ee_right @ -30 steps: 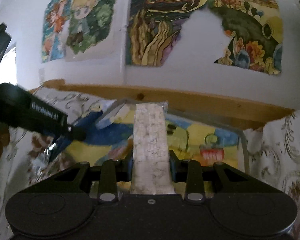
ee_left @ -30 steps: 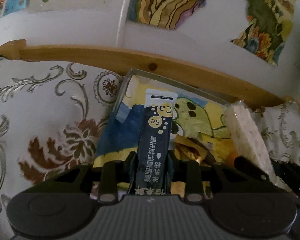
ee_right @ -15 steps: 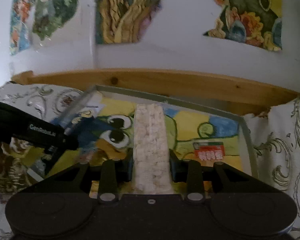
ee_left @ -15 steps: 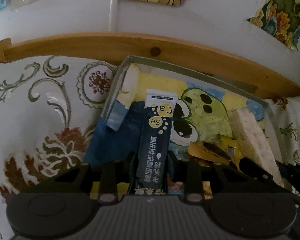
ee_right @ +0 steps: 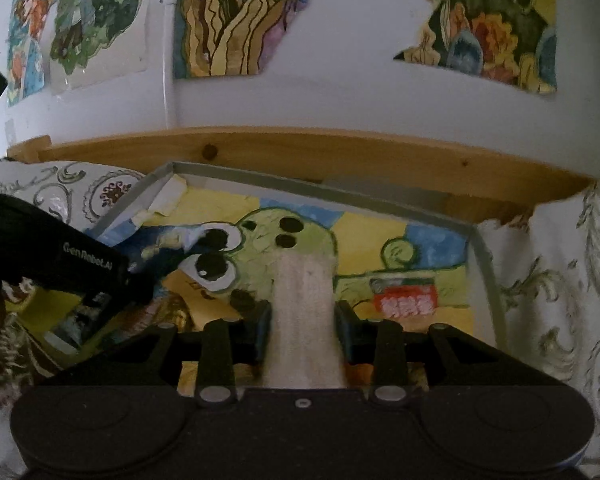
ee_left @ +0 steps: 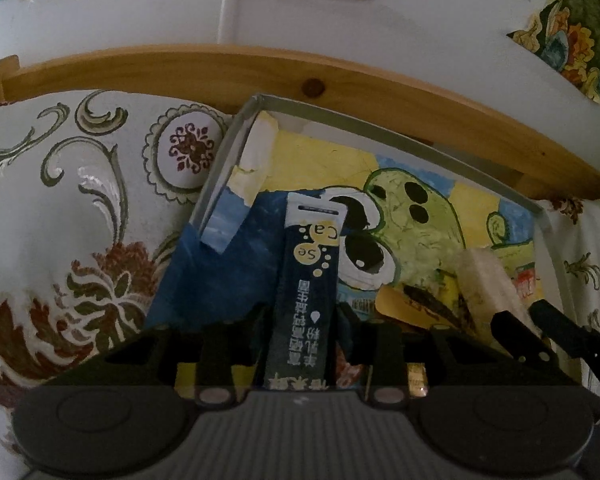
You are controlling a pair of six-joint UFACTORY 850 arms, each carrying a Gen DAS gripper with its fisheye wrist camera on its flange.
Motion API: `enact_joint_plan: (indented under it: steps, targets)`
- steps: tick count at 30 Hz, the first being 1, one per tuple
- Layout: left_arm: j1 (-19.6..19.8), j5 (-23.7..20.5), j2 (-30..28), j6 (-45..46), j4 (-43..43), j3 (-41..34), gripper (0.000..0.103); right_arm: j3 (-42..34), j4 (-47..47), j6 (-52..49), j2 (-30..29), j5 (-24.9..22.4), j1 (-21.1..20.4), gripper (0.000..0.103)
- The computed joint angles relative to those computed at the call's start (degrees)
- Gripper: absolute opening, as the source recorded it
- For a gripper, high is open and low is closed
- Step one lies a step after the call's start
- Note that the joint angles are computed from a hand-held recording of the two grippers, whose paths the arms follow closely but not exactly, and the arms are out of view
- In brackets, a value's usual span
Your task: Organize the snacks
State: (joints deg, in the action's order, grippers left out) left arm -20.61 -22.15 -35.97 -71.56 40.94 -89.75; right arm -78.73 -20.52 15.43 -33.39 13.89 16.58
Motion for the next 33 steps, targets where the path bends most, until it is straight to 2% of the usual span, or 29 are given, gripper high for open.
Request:
enact_joint_plan:
  steps: [8, 10, 12, 16, 18, 26, 29, 33]
  targets:
    - [-0.4, -1.1, 0.3, -0.7, 0.5, -0.1, 0.058, 0.8, 0.0, -0.3, 0.6, 1.8, 0.1, 0.05]
    - [-0.4, -1.0, 0.6, -1.6, 0.9, 0.2, 0.066, 1.1, 0.0, -0.6, 0.9, 2.1, 0.1, 0.051]
    - [-0.5, -0.4, 1.5, -4.7, 3.7, 1.2, 0.078, 1.6, 0.6, -1.2, 1.3, 2.8, 0.1, 0.056]
    - [-1.0, 0.2, 3.8, -12.5, 11.1, 3.6, 0.09, 3.1, 3.7, -4.2, 2.2, 4.7, 0.0, 0.068]
    - [-1.4, 0.2, 5.2, -18.6, 17.5, 5.5, 0.097, 3.6, 4.0, -4.3, 2.6, 5.5, -0.1, 0.076]
    - [-4.6, -1.7, 13.1, -44.9, 44.8, 16.0, 0.103, 12.5, 5.1, -6.0, 8.6, 15.7, -1.0, 0.099]
    - [-6.3, -3.7, 16.0, -51.4, 51.2, 20.0, 0.103, 16.5, 6.2, -7.3, 11.7, 18.6, -1.1, 0.101]
    - [-9.1, -7.8, 20.0, -56.5, 55.7, 25.3, 0.103, 21.6, 6.1, -5.9, 16.3, 20.0, -1.4, 0.102]
